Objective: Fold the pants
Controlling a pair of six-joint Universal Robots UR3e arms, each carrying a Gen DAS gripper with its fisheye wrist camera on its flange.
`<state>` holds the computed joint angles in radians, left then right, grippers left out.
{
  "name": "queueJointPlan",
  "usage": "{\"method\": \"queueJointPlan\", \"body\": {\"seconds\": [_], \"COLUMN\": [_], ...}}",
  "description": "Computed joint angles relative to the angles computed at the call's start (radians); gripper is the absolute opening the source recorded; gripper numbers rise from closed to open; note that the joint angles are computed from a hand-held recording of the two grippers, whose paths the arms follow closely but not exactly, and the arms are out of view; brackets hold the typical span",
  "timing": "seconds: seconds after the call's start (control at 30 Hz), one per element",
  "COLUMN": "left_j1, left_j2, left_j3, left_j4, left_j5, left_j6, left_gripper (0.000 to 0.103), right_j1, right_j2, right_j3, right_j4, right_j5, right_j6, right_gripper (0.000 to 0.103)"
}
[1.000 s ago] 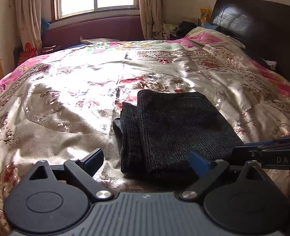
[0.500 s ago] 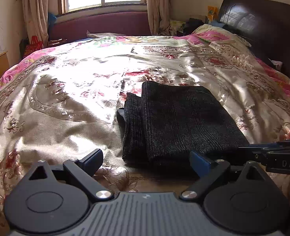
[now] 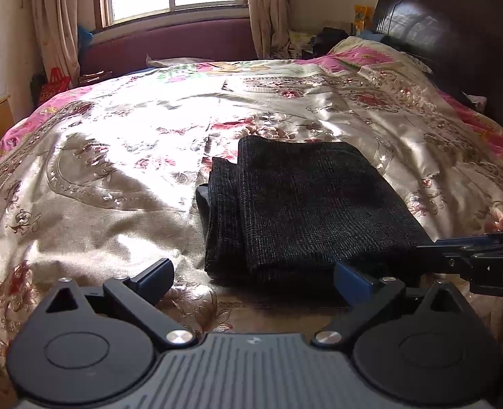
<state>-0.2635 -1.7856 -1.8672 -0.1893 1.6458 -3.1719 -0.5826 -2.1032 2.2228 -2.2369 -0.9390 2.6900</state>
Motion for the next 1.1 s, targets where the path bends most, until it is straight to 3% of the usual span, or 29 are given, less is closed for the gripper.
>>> {"method": "queueJointPlan", "body": {"seconds": [0.1,0.43,0.67,1.1], "left_j1": [-0.024,-0.045,-0.008,-0.025], "left_j2": [-0.009,-0.02,0.001,-0.007], "left_j3": [0.013,0.04,0.019,0.015], "left_j4": [0.009,-0.033,-0.065,-0.107], "left_j5": [0.049,0.093,0.043,0.051], "left_j6": [0.016,0.006,-0.039,-0.062], "left_gripper": [0.103,0.103,0.103,0.103], "right_j1": [-0.002,-0.016,-0.001,-0.002], "right_j2": [-0.009,-0.034,-0.037,-0.024], "right_j3": [-0.001,0.005,0.024,0.061], "right_j4": [0.004,0.031,0.016,0.028], "right_j5": [0.004,0.016,0.01,0.013], "right_j6": [0.002,-0.007,-0.018,-0.028], "right_gripper": [0.029,0.029,0.029,0.029]}}
